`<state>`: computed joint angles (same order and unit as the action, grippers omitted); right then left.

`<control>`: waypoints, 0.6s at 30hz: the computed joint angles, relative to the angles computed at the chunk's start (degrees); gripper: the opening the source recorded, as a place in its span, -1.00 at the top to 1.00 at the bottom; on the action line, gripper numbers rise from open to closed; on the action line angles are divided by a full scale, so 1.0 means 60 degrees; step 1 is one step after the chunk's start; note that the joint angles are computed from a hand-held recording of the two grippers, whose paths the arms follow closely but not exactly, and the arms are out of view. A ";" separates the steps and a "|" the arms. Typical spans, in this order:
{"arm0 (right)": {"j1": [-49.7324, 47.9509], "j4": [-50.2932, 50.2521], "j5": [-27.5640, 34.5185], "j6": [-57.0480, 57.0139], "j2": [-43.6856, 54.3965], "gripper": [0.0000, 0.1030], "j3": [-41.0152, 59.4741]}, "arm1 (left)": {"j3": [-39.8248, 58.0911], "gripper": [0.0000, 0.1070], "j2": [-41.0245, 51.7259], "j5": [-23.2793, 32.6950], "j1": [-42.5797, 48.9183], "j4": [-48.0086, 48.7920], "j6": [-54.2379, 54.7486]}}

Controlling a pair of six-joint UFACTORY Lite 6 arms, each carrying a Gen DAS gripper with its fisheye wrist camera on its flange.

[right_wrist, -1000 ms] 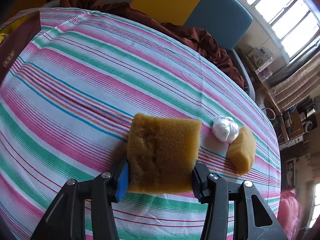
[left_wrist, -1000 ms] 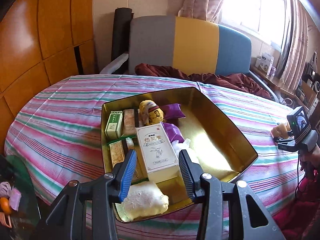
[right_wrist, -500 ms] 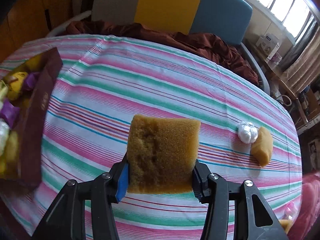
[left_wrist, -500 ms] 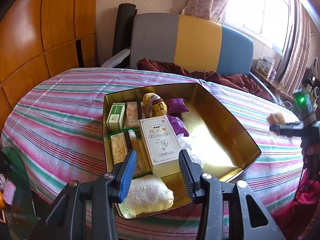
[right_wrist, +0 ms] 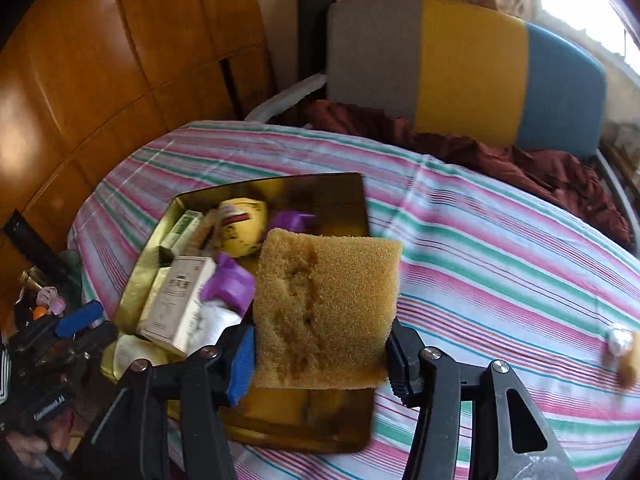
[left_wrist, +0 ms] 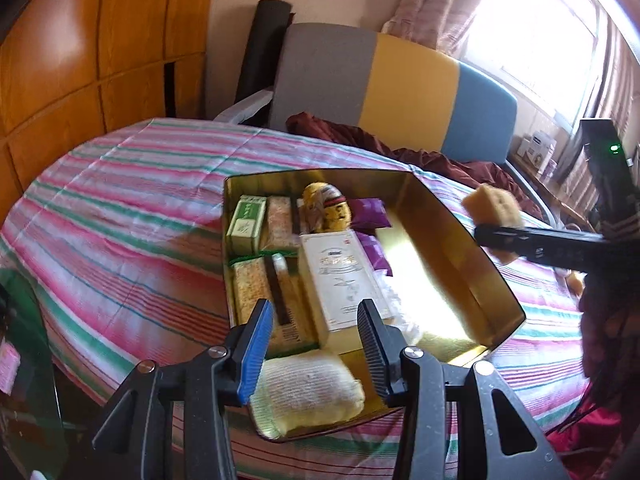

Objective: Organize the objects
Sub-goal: 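Lower the yellow sponge into the gold box and open the right tool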

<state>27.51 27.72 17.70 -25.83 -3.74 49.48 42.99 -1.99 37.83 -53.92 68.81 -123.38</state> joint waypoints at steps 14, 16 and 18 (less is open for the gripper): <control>0.1093 0.0865 -0.1005 -0.0145 0.2986 -0.73 0.1534 | -0.0440 0.18 -0.0121 -0.0426 0.0343 0.0203 -0.0371; 0.1028 0.1163 -0.1013 -0.0516 0.2620 -0.77 0.1172 | -0.0400 0.17 -0.0029 -0.0453 0.0345 0.0139 -0.0311; 0.0896 0.1838 -0.0967 -0.1202 0.2203 -0.82 0.0784 | -0.0343 0.18 0.0048 -0.0448 0.0320 0.0103 -0.0255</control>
<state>32.89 38.75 11.89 -33.04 9.48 54.19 40.93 -1.70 35.14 -52.00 69.43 -124.91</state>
